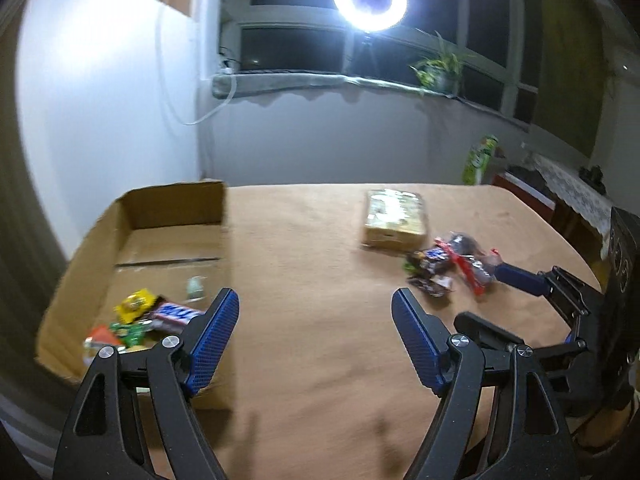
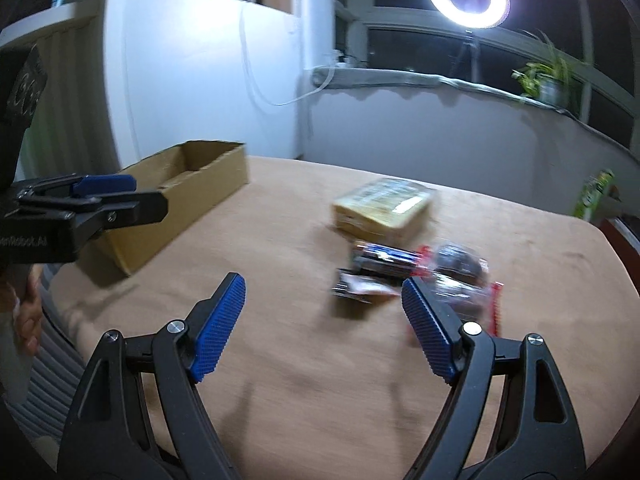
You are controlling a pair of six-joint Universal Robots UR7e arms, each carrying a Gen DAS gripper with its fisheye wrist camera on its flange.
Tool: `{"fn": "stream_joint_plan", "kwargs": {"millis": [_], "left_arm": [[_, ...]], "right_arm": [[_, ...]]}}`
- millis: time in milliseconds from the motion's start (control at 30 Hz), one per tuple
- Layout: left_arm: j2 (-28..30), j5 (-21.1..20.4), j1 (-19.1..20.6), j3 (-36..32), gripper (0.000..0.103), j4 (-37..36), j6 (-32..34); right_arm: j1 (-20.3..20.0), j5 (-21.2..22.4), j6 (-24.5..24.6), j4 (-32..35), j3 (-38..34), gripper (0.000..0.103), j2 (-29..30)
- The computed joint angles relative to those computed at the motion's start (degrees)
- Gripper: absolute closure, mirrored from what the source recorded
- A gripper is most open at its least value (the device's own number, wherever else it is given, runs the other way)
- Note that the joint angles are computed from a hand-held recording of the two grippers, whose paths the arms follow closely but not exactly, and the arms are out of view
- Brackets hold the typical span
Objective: Organize snacks
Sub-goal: 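Move both open tools back to the snack pile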
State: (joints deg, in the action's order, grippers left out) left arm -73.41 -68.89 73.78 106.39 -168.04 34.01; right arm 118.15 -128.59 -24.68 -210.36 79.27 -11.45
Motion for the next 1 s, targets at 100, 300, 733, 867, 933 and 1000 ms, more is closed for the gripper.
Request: {"fn": "stream_joint_plan", "kwargs": {"millis": [100,300,733,867,933,1000], "left_arm": [[0.72,-0.11,-0.89,0.37,0.024,0.85,0.12],[3.02,-0.91,-2.28,0.28,0.024,2.8,0.55],[9.85,-0.98,-4.03,-2.3,0.024,6.73,1.25],[11.38,-1.49,-3.65,-3.87,0.024,8.17,0.8],[11.95,-1.99,-3.31,-4.87,0.024,9.54,0.04],[12.22,-3.06,-2.87,-5.58,0.024,10.69,-0.46]], "right_arm": [[-0.76,-1.04,0.82,-1.8,2.01,0.02,-1.4],[-2.41,-2.55,3.06,-3.16,4.84,0.02,-3.5],[-5.88,-1.66,8.86,-3.52,9.94,0.02,-7.15],[-6.69,-0.25,10.16,-1.49,10.25,0.02,-7.97],[-6.91,0.29,10.03,-0.94,10.14,0.02,-8.12],[-7.42,1.74,10.54,-0.44,10.71,0.02,-8.79]]}}
